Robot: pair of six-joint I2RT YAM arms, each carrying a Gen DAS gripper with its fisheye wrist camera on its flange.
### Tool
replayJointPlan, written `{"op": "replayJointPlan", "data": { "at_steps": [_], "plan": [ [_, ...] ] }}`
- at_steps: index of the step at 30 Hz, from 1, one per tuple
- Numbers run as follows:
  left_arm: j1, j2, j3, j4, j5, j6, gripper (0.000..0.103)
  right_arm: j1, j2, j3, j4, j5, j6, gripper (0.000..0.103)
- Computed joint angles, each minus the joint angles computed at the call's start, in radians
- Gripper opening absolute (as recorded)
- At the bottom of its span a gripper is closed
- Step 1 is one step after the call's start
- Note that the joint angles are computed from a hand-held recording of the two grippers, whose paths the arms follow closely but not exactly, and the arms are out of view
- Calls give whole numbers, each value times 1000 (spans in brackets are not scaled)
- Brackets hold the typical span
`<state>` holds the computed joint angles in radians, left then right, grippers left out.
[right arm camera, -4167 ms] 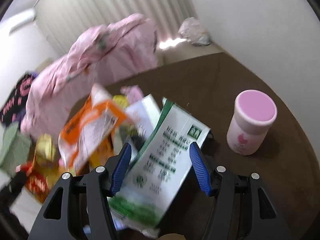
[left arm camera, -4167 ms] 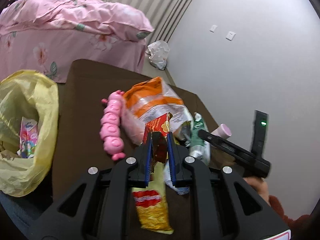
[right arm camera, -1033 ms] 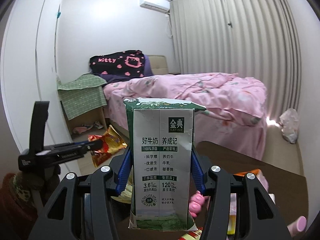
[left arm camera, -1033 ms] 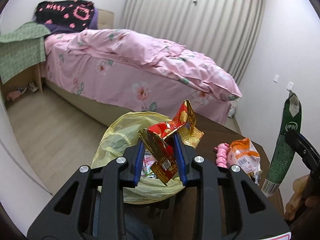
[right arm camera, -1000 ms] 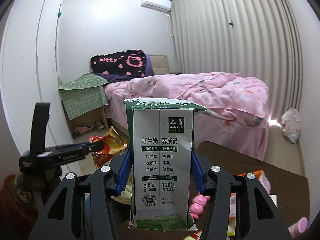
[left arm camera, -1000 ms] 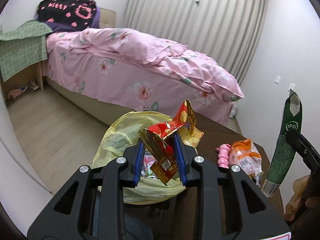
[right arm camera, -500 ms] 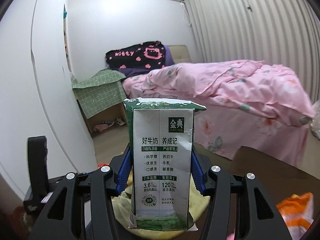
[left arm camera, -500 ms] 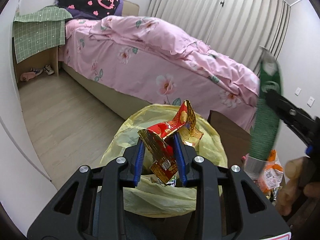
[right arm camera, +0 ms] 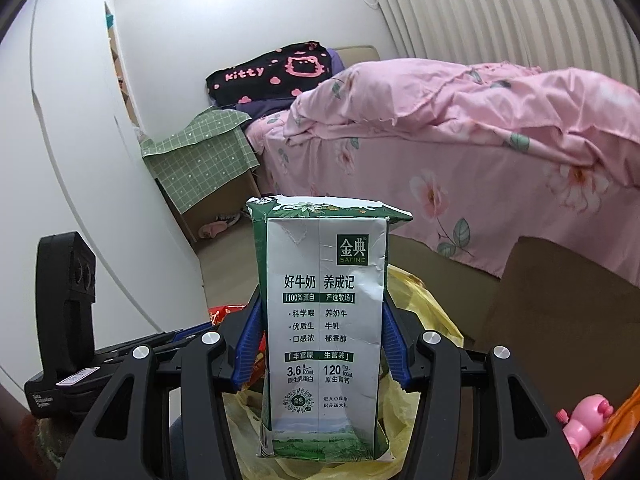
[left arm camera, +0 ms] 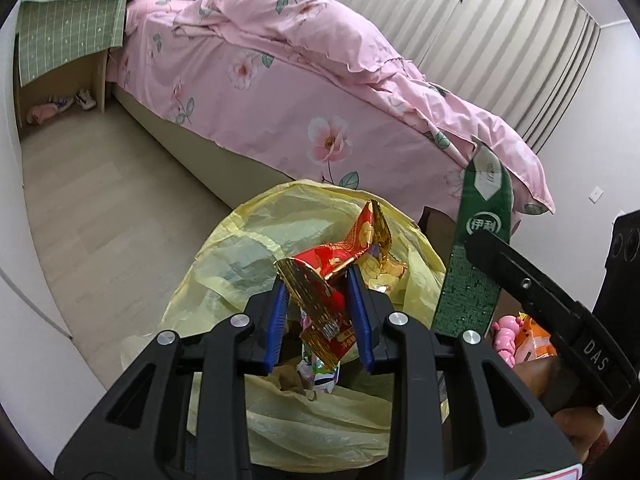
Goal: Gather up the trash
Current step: 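Carry the wrapper and milk carton over the yellow bag and release both, then reach the left tool toward the pink toy while the right tool reaches the yellow chip bag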
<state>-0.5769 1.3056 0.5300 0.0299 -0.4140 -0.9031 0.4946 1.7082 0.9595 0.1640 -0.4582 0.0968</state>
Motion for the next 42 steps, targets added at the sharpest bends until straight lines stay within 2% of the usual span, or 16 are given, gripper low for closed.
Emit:
{"op": "replayJointPlan", "data": {
  "at_steps": [2, 3, 4, 5, 6, 11, 15, 19, 24, 28, 31, 34, 37, 42],
  "plan": [
    [13, -16, -21, 33, 26, 1, 35, -12, 1, 8, -22, -21, 15, 50],
    [13, -36, -35, 46, 30, -2, 43, -16, 1, 17, -47, -24, 17, 51],
    [9, -53, -45, 51, 21, -10, 54, -19, -5, 20, -66, -22, 15, 53],
    [1, -79, -54, 47, 3, -19, 57, -19, -19, 12, -73, -14, 13, 58],
    [-10, -100, -56, 30, -18, -30, 61, -21, -37, 2, -78, -3, 7, 58],
    [-57, -171, -42, -66, -90, -89, 62, -61, -190, -99, -110, 34, -10, 58],
    [-141, -188, 7, -146, -172, -89, 62, -164, -342, -192, -167, 32, -45, 58],
    [-228, -165, 63, -193, -238, -81, 62, -337, -488, -269, -255, 3, -109, 58],
    [-332, -57, 162, -175, -244, -14, 64, -653, -664, -358, -388, -74, -274, 59],
    [-391, 75, 263, -132, -195, 64, 68, -887, -692, -380, -494, -170, -460, 63],
    [-412, 185, 340, -97, -121, 115, 68, -1006, -659, -370, -621, -187, -635, 63],
    [-429, 280, 408, -62, -51, 170, 68, -1122, -653, -412, -630, -214, -756, 63],
    [-439, 367, 473, -40, 24, 217, 68, -1169, -618, -430, -615, -234, -779, 63],
    [-444, 461, 531, -28, 69, 214, 70, -1168, -587, -470, -532, -207, -754, 62]
  ]
}}
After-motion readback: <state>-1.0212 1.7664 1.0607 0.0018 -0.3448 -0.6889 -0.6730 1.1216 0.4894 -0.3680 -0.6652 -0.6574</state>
